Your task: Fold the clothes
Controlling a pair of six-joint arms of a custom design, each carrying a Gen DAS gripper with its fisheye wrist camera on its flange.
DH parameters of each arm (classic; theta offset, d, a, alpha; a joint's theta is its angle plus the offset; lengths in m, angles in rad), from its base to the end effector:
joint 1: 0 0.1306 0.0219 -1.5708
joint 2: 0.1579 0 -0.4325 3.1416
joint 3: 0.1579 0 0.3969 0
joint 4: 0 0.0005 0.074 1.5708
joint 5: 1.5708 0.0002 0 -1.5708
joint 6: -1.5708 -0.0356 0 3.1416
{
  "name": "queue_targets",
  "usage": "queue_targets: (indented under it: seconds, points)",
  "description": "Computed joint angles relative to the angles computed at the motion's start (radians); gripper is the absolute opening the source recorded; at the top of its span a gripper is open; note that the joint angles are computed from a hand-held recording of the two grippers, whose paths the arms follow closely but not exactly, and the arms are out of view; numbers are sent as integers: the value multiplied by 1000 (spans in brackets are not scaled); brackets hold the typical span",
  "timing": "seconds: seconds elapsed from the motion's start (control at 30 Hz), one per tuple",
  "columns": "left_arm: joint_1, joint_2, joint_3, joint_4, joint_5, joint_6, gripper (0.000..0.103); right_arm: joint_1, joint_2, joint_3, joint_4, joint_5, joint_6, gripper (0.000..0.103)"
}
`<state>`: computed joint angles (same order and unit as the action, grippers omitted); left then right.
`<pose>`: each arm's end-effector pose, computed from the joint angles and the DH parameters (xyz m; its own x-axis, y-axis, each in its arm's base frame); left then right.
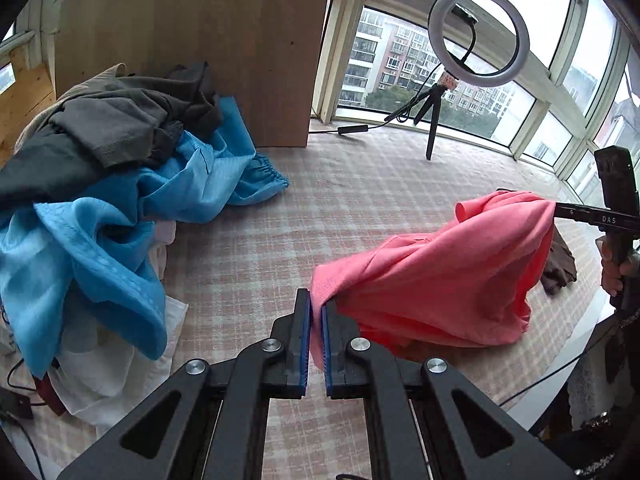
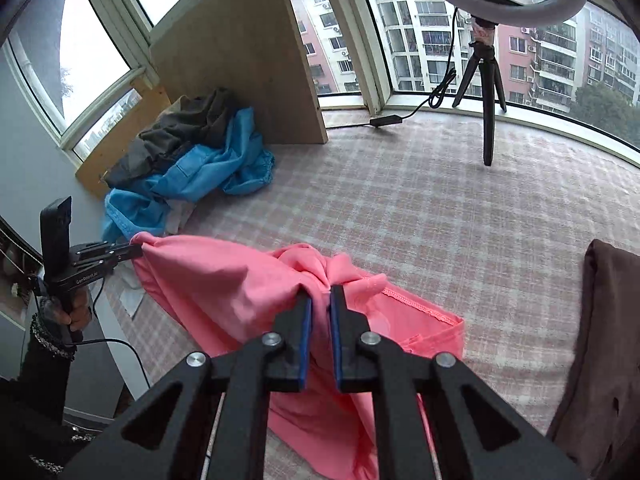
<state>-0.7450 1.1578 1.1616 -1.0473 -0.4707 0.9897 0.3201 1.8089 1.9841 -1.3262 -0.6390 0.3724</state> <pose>0.2772 -0.2344 0.4591 -0.7136 -0.3553 -0.6038 -0.2913 0.9343 -0.2055 0.5831 0.2151 0.5051 -0.6315 -0.5170 -0.5778 -0.7656 0.5339 0.3590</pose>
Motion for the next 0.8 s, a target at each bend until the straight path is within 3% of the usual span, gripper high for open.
queue_targets:
  seconds: [0.03, 0.1, 0.17, 0.2, 0.3, 0.37, 0.43, 0.47, 0.53, 0.67, 0.8]
  points:
    - [-18, -1, -4, -26, 0, 17, 5, -8, -17, -13, -25, -12, 23, 9]
    - [-56, 8, -22, -81, 20, 48, 5, -9, -83, -109, 23, 108, 55, 11]
    - [-77, 17, -82, -64, 115, 85, 5, -11, -132, -208, 106, 271, 55, 23]
    - [-86, 23, -113, -49, 165, 101, 5, -23, -136, -237, 109, 302, 47, 27]
    - [-97, 51, -159, -46, 225, 127, 5, -58, -93, -234, 22, 263, -14, 29]
    - [-90, 35, -179, -19, 228, 139, 5, -56, -83, -237, 18, 225, -34, 36]
    - [-83, 20, -180, -13, 214, 146, 5, -30, -79, -234, 30, 198, -26, 57]
    - [-81, 14, -177, -15, 205, 144, 5, -12, -76, -230, 36, 184, -16, 61]
    - [-83, 9, -169, -23, 190, 139, 5, 36, -68, -231, 70, 195, 0, 63]
    - [-83, 9, -163, -40, 182, 132, 5, 130, -44, -219, 158, 355, 0, 63]
    - [-93, -1, -171, -47, 169, 143, 5, 161, -47, -172, 143, 253, 103, 63]
